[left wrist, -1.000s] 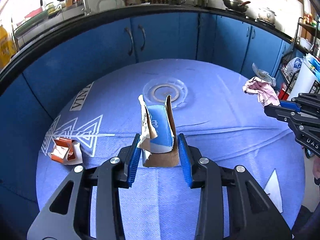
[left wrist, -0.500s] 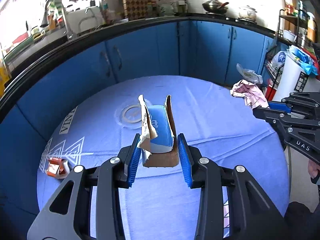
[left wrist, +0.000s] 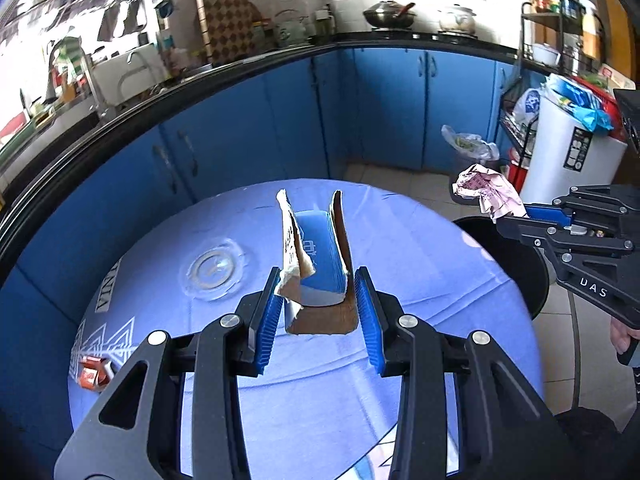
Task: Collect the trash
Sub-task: 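Carry the milk carton and pink paper over the black bin with both grippers, then open both grippers to drop the carton and pink paper into the bin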
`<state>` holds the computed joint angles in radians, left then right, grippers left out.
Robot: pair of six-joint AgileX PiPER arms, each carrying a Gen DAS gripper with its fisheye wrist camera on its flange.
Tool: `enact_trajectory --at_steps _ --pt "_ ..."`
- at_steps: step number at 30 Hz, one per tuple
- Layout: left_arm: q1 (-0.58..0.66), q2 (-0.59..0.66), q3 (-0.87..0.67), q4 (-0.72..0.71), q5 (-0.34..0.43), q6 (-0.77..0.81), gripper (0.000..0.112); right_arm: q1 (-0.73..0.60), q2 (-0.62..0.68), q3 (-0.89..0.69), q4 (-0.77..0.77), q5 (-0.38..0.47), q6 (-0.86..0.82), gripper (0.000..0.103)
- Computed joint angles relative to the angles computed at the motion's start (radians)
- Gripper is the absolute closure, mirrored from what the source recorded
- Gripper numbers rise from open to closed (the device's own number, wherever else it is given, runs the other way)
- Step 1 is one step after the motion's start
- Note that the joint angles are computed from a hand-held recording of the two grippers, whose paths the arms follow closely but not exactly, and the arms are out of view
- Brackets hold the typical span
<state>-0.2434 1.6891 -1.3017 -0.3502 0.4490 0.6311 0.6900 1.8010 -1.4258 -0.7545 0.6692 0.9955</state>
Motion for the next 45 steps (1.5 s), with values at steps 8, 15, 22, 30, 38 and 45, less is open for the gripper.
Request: enact_trajectory --at_steps 8,15,22,30,38,45 --pt "-0.112 0.051 -0.081 0.123 0.013 -0.131 0.075 -0.052 -0.086 0.143 -0.073 -0.017 0.109 0.092" --pt "-0.193 0.12 -0.185 0.203 0.044 -0.217 0.074 -0.12 -0.146 0.244 -0.11 -0.049 0.17 0.092" --pt "-0.258 0.191 -0.279 0.254 0.073 -0.271 0.074 -0.18 -0.149 0.283 -0.129 -0.095 0.194 0.091" --pt "-0.293 0.266 -0.381 0.284 0.117 -0.298 0.074 -0.222 -0.104 0.28 -0.181 -0.111 0.256 0.031" --pt "-0.331 0.341 -0.48 0.289 0.162 -0.3 0.074 -0.276 -0.119 0.365 -0.219 -0.174 0.336 0.031" --pt "-0.377 0.401 -0.564 0.293 0.202 -0.299 0.074 -0.325 -0.158 0.443 -0.262 -0.204 0.413 0.031"
